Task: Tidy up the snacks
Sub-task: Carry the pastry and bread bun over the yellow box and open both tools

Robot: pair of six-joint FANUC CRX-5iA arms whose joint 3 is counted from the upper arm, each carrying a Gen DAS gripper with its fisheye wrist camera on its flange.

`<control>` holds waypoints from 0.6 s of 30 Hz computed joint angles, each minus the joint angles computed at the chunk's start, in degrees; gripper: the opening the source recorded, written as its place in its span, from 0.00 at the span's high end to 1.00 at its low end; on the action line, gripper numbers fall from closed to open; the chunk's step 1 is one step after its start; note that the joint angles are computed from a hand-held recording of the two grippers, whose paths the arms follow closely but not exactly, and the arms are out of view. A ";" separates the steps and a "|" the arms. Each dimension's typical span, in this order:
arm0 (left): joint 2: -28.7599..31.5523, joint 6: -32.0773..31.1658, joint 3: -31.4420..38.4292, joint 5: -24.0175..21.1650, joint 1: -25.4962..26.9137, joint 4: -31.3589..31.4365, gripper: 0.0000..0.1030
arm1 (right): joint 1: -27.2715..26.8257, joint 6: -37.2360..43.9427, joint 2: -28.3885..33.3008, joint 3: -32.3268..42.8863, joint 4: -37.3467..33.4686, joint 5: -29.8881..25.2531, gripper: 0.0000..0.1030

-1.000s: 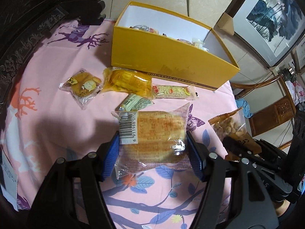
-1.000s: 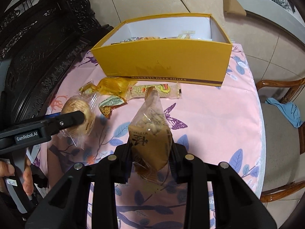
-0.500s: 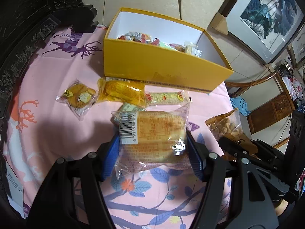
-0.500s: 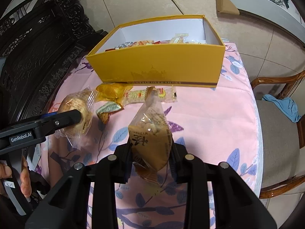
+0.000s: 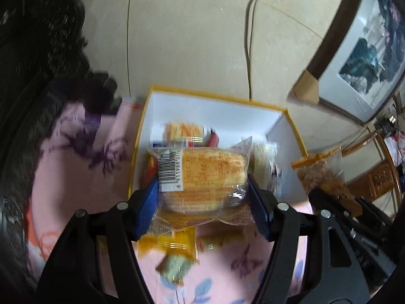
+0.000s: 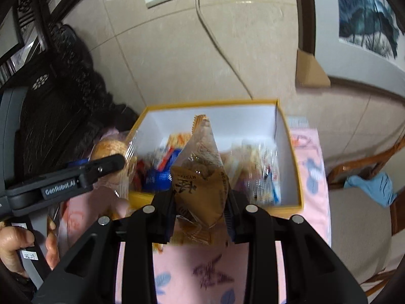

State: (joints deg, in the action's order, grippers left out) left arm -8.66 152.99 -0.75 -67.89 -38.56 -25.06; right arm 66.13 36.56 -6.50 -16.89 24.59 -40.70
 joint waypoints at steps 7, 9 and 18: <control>4.02 -1.79 6.37 -4.68 2.72 -1.05 0.05 | -2.94 -0.74 4.54 5.13 1.26 -1.21 0.37; 3.72 -1.28 6.59 -4.76 2.18 -2.49 0.05 | -3.40 -1.36 4.51 4.90 2.42 -1.01 0.37; 2.65 -0.11 3.68 -2.92 2.51 -1.18 0.05 | -4.45 0.51 3.94 4.73 -0.44 -0.63 0.37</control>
State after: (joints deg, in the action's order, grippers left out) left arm -6.01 152.88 2.93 -70.81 -36.06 -26.24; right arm 61.67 37.07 -2.56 -12.15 24.16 -41.33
